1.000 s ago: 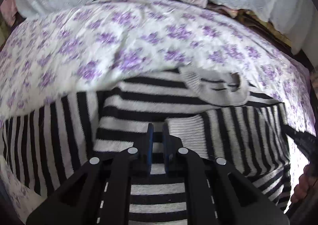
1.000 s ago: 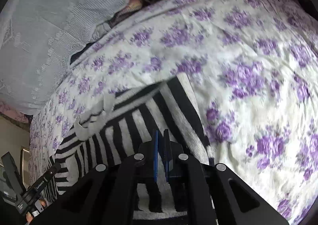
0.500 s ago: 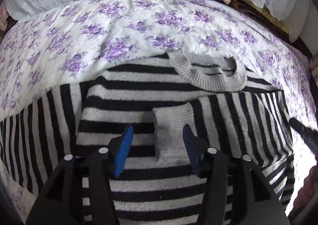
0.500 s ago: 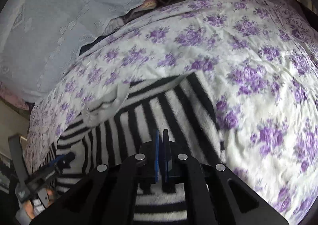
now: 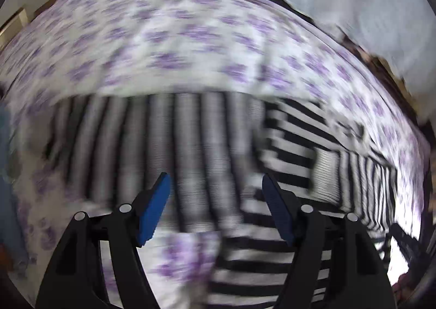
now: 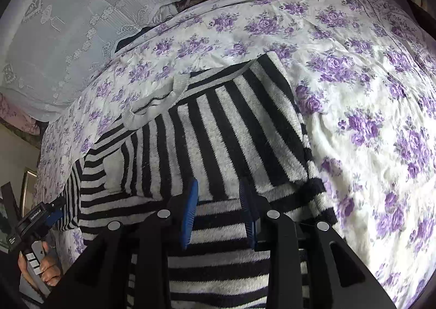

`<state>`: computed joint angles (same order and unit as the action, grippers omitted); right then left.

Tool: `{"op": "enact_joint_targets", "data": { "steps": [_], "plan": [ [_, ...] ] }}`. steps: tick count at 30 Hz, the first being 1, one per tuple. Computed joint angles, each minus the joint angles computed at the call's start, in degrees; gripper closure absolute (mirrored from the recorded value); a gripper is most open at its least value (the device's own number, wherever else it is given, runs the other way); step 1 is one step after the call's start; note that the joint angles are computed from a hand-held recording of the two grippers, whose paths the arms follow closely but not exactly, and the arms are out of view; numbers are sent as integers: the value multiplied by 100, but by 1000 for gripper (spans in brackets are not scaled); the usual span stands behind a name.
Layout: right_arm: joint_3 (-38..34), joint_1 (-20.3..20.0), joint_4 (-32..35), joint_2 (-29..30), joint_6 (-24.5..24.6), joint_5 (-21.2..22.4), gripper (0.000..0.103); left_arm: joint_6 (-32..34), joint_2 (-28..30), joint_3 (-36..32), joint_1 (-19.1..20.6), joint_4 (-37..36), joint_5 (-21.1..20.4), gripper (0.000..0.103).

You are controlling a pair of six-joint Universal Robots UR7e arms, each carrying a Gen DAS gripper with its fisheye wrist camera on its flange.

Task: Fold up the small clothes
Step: 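Open the right gripper to release the sleeve on the body, then grasp the grey cuff of the other sleeve with the left gripper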

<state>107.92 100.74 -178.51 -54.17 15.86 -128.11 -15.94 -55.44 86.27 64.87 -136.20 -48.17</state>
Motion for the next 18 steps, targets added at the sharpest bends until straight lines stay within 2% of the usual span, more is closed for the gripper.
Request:
{"op": "enact_joint_targets", "data": {
  "steps": [2,5,7,9,11,14,18],
  "plan": [
    [66,90,60,-5,54,41,71,-445,-257,112,168,28,239,35],
    [-8,250,241,98,72,80,71,-1183,-557,152,520,84,131,36],
    [-101,373,376,180,47,54,71,-1571,-678,134,775,71,-162,36],
    [-164,498,446,240,11,-5,70,-1839,-754,128,1062,-83,-708,38],
    [-176,607,471,254,-24,-66,70,-1957,-762,132,1257,-374,-1160,39],
    [-124,746,479,219,10,-224,69,-1850,-660,-6,1359,-610,-1390,40],
    [13,863,450,108,219,-451,69,-1686,-512,-232,1454,-707,-1530,53]
  ]
}}
